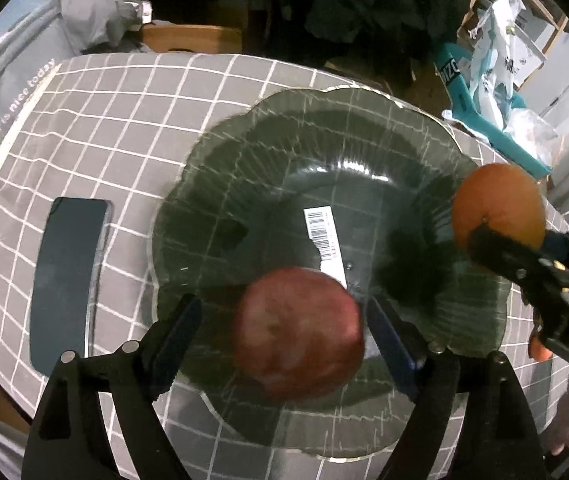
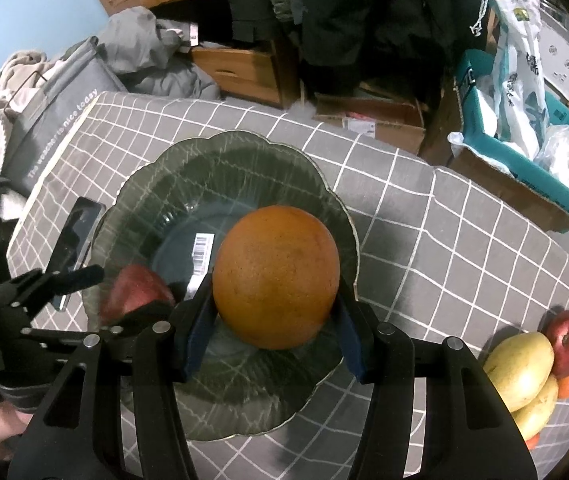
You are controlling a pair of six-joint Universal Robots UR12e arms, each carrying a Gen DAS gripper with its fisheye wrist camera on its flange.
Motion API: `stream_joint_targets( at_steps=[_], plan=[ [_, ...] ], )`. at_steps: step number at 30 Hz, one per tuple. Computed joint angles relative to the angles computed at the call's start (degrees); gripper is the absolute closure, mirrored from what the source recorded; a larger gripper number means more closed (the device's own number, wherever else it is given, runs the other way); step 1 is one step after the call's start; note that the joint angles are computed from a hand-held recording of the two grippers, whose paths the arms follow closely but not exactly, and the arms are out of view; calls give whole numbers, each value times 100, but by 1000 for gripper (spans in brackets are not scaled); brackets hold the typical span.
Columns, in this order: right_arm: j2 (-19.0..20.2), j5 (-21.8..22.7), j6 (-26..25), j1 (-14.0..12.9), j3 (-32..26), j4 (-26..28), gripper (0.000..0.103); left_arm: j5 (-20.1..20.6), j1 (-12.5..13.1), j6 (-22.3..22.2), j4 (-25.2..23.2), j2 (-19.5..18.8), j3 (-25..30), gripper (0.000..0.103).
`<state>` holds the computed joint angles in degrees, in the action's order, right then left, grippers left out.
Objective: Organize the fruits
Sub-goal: 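Lower the apple into the bowl and open the left gripper while the right releases the orange, then lift both grippers out of the bowl and move back toward the fruit cluster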
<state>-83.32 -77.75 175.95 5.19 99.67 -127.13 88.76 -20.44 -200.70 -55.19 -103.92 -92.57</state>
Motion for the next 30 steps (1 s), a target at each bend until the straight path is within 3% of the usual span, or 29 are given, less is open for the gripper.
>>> stream_joint_targets(
  at_steps=[19,22,24,30],
  plan=[
    [176,-212,-321,220,-110,526,47,156,109,-295,270,369,-251,16],
    [144,-191,-398,226,-61,394,44,168,109,-299,294,382,-250,16],
    [107,-184,-408,230,-42,251,35,183,104,-297,308,397,-253,16],
    [50,-134,-291,184,-51,162,32,186,112,-331,390,464,-281,16]
  ],
)
